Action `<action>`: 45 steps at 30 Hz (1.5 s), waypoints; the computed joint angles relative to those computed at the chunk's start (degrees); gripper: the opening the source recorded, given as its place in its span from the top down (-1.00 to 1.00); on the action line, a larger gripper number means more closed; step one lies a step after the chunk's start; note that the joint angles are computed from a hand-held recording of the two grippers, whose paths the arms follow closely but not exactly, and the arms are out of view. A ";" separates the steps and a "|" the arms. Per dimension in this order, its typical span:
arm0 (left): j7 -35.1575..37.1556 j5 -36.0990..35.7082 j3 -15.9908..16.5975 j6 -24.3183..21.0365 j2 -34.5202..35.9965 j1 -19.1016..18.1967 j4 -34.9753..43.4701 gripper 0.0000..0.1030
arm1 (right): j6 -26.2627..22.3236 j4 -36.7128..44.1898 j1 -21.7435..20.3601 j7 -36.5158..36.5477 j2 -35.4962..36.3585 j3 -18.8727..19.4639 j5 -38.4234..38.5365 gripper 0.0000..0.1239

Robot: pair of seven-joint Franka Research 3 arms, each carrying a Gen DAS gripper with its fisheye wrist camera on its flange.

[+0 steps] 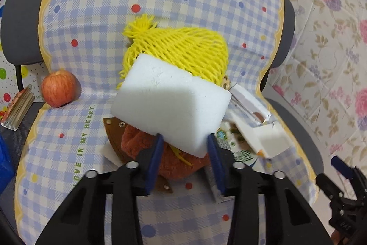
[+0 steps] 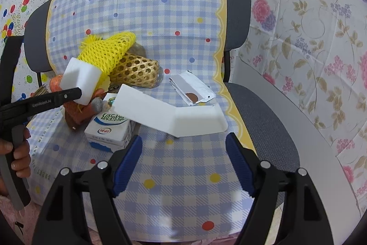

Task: Collect trash
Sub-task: 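Grasp the white foam block with the left tool, then grasp the yellow foam net with right tool while left holds the foam block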

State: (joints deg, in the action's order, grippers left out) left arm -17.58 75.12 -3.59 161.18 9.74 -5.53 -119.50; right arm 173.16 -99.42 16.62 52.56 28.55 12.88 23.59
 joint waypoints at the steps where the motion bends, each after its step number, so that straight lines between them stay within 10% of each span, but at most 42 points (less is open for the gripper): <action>1: 0.09 0.19 -0.07 0.04 -0.45 -0.09 -0.47 0.62 | 0.11 -0.23 0.00 -0.07 -0.17 0.04 0.03 -0.19; 2: -0.39 1.08 -0.11 -0.20 -1.00 -0.26 -0.91 0.90 | 0.30 -0.66 -0.29 -0.47 -0.48 0.44 0.23 -0.19; 7: -0.33 3.36 -1.84 -3.38 -5.58 -0.63 -5.16 0.92 | 0.84 -1.87 -0.81 -1.45 -1.58 1.65 1.32 -0.20; 10: -2.66 4.00 -2.25 -1.68 -7.02 0.54 -7.18 0.43 | 1.22 -2.36 -0.84 -2.08 -1.97 2.24 1.88 -0.22; 12: -4.65 5.50 -2.61 -2.55 -7.12 0.88 -7.43 -0.26 | 1.24 -2.51 -0.70 -2.48 -2.08 2.46 2.08 -0.22; 22: -9.43 9.54 -0.72 4.40 -1.26 2.85 -2.19 -0.27 | 0.53 -1.01 1.39 -1.35 -0.78 0.03 0.47 -0.23; 29: -8.58 10.58 -0.12 4.44 -1.58 2.51 -1.93 0.65 | -0.08 -0.03 1.43 -0.04 -0.15 -0.35 -0.61 -0.23; 45: -9.66 15.03 -4.52 -0.55 -18.64 4.59 -16.42 0.82 | 0.46 1.51 1.60 -2.97 0.17 3.37 1.15 -0.23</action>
